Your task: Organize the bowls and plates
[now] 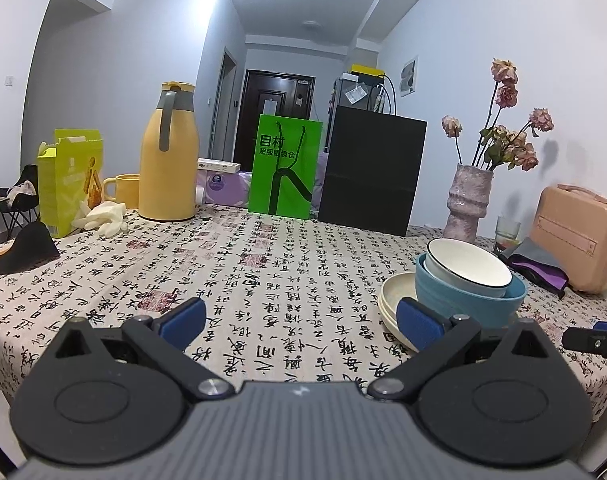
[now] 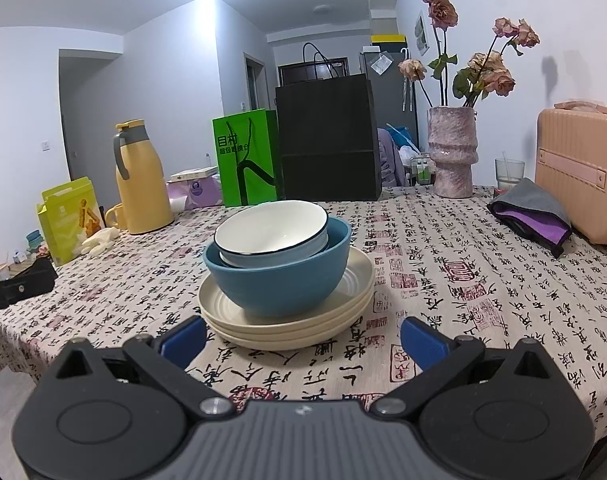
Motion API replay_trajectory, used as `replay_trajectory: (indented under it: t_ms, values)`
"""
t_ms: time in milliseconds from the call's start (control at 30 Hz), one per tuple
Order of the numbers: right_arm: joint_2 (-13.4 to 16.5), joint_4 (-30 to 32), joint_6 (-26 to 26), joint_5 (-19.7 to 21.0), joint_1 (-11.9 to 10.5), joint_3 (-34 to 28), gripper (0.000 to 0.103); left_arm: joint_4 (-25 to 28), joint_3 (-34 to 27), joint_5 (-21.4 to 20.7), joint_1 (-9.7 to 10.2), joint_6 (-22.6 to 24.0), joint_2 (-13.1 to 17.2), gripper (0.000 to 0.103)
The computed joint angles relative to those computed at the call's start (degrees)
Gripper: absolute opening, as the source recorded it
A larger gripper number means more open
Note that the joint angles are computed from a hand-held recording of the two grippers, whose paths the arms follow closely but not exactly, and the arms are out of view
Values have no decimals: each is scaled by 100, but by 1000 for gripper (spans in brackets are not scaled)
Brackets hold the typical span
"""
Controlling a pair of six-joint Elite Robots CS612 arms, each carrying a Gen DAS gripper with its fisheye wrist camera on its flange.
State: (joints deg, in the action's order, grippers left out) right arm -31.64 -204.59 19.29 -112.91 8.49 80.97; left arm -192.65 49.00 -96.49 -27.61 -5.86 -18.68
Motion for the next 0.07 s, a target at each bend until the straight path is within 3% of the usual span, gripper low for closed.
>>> replay_trajectory:
  t_ms: [67]
  values:
    - [1,-2,4,3,0,0,103,-24,8,-32,4,-13,-5,103]
